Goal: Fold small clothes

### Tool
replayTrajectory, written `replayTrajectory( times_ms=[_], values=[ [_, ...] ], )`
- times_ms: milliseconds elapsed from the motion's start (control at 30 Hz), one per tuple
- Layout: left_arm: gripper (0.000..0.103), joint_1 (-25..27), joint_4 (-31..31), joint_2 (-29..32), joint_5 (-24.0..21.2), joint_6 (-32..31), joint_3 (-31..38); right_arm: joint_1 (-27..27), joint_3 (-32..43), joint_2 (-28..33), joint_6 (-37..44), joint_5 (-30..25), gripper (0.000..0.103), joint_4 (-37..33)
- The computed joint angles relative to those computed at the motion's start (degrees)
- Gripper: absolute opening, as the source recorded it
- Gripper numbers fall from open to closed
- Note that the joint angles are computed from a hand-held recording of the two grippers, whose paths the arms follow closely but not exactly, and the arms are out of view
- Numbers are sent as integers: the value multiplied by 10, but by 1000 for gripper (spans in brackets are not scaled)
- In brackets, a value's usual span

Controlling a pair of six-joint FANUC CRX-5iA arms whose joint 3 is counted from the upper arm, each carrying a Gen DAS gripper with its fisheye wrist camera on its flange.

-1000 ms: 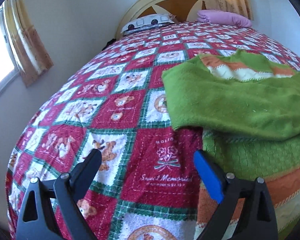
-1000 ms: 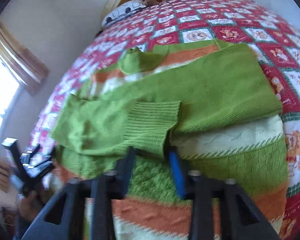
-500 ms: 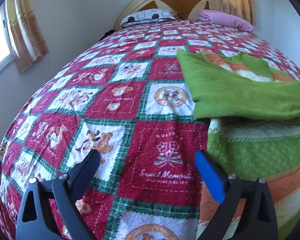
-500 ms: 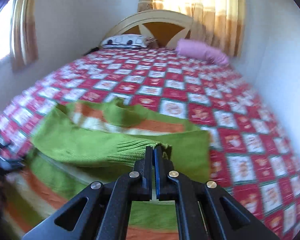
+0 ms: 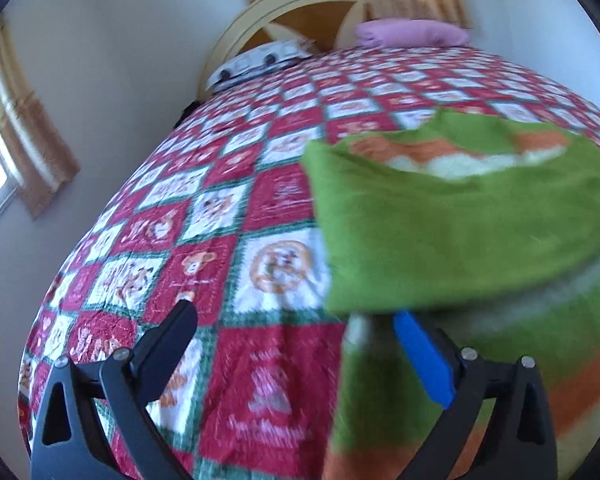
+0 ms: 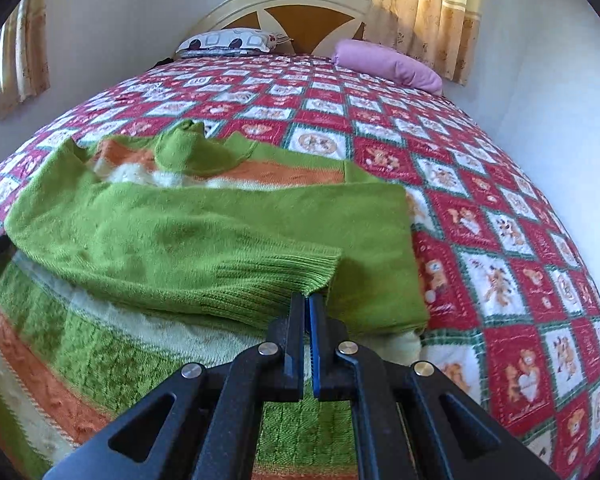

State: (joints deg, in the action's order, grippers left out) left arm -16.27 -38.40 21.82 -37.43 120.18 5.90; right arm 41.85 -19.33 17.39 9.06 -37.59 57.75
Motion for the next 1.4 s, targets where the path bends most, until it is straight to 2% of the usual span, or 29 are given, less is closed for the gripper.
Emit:
replayTrajectory(
  times_ms=[33, 67, 167, 200, 300, 333, 400, 467, 500, 533, 567, 600, 700, 733, 800, 867, 933, 967, 1100, 1233, 1333, 1400],
  values=[
    [103, -5, -20, 19, -37, 18, 28, 0, -2, 1, -7, 1, 1, 6],
    [103, 4, -10, 32, -47, 15, 39, -1, -4, 0, -10, 3, 1, 8],
    [103, 58, 107, 17, -3, -27, 2, -4, -8, -5, -13, 15, 2, 5],
    [103, 64, 118, 12, 4, -30, -8, -6, -10, -7, -15, 18, 6, 4],
    [103, 52, 69, 3, -9, 15, -18, -6, -17, -13, -60, -11, 7, 30],
    [103, 54, 64, 1, -18, 32, -20, -9, -22, -17, -78, -15, 7, 42],
    [103, 72, 105, -3, -14, 5, -30, -19, -33, -29, -102, -8, 7, 52],
    [103, 69, 80, -26, -1, 42, -48, -25, -37, -41, -91, 12, 10, 37],
    [103, 64, 55, -37, 4, 71, -54, -24, -41, -46, -97, 11, 29, 44],
    [103, 59, 31, -50, 9, 104, -58, -25, -47, -52, -110, 13, 62, 60],
    [103, 60, 30, -58, 21, 112, -63, -28, -59, -60, -136, 24, 74, 87],
    [103, 61, 34, -66, 35, 116, -64, -34, -76, -70, -174, 43, 80, 126],
    [103, 54, 59, -50, 43, 84, -35, -23, -72, -62, -176, 42, 80, 137],
    [103, 44, 55, -38, 40, 83, -17, -20, -70, -58, -172, 42, 80, 138],
    [103, 29, 80, 0, 24, 38, 27, -11, -67, -48, -173, 41, 80, 152],
    [103, 10, 60, 40, -25, 33, 78, -3, -67, -41, -170, 36, 80, 153],
    [103, -15, -5, 102, -132, 62, 159, 6, -62, -34, -149, 36, 80, 133],
    [103, -12, -6, 116, -153, 62, 173, 6, -66, -37, -152, 38, 80, 136],
    [103, 40, 59, 102, -123, 75, 137, -6, -91, -54, -195, 53, 80, 172],
    [103, 55, 85, 87, -81, 68, 105, -5, -81, -50, -160, 65, 80, 118],
    [103, 50, 70, 69, -61, 87, 90, -8, -92, -61, -191, 69, 80, 151],
    [103, 31, 23, 63, -62, 117, 96, -10, -90, -67, -184, 76, 80, 153]
  ],
)
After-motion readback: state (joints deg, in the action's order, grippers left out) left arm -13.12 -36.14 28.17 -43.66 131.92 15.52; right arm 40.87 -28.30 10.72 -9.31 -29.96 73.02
